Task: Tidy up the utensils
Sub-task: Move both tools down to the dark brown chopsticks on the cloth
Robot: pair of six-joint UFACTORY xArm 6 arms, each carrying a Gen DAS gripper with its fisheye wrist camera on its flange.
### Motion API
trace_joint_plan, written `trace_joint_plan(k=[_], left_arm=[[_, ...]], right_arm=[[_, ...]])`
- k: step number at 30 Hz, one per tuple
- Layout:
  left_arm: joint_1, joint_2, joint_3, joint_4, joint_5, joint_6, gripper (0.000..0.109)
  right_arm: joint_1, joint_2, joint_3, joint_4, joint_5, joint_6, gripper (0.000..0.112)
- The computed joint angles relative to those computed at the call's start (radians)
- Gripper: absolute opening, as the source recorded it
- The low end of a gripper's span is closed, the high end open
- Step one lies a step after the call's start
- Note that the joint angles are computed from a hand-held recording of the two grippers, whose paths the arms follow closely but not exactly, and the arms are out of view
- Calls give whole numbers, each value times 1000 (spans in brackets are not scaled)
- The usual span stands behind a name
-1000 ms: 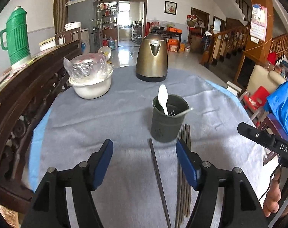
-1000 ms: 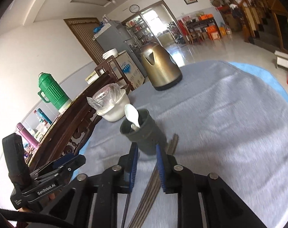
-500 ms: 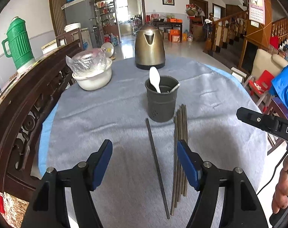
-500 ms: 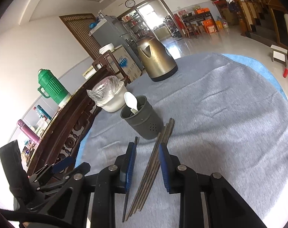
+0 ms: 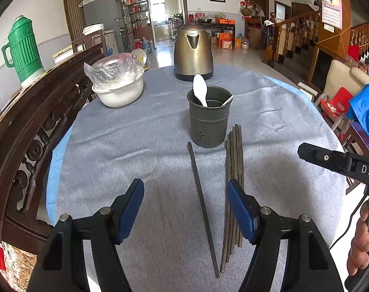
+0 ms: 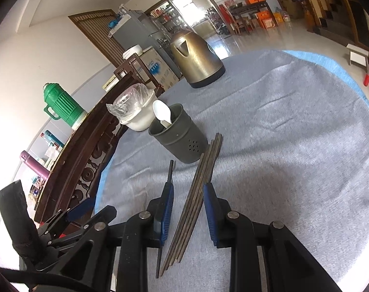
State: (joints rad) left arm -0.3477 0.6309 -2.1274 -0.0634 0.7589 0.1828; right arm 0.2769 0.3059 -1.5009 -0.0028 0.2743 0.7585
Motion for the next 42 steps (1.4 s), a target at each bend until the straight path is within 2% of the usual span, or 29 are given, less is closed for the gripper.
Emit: trace_joint_plan(k=[12,26,42], left_arm=[[-6,34,-28,12,9,13,71],[-17,116,-126,-6,92,43,71],[-22,179,-205,-2,139,46,71]], right_arm=[[0,62,-64,80,57,-56,28],[-10,135,-140,133,124,-79,28],[-19,172,-173,161,147,-88,28]])
